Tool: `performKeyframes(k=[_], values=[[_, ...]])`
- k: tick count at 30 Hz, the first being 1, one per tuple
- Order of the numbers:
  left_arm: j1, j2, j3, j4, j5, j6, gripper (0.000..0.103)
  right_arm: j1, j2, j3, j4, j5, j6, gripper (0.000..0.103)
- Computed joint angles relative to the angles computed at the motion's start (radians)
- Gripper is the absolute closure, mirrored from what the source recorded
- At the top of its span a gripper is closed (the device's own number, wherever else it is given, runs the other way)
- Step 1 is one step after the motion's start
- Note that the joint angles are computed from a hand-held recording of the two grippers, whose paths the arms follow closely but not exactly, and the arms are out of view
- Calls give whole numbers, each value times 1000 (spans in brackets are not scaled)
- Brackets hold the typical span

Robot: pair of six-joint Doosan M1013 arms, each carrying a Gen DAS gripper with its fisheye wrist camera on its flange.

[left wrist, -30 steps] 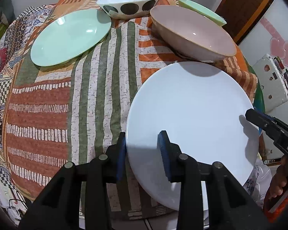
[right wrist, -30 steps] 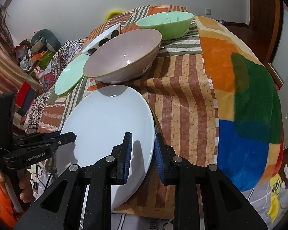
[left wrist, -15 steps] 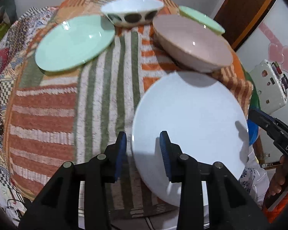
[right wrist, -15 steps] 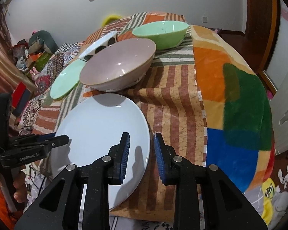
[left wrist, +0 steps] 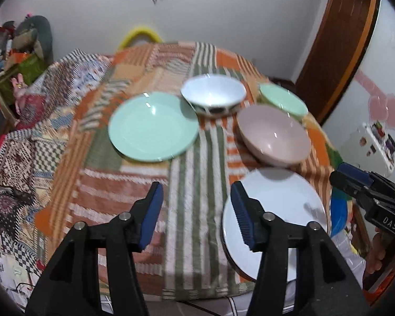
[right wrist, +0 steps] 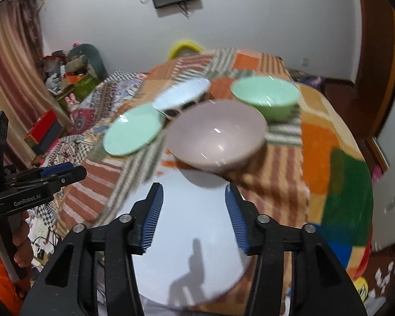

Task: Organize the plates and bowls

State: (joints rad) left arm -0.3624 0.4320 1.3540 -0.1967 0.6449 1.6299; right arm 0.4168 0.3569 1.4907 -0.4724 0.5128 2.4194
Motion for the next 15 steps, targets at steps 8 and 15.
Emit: performKeyframes(k=[8,15], values=[[20,-3,-7,117,-86,-95,32,18,62,-101,-18,-47,-75,37],[51,50,-66,109,-47,-111,31,16,136,-201,78,-17,-196,36]])
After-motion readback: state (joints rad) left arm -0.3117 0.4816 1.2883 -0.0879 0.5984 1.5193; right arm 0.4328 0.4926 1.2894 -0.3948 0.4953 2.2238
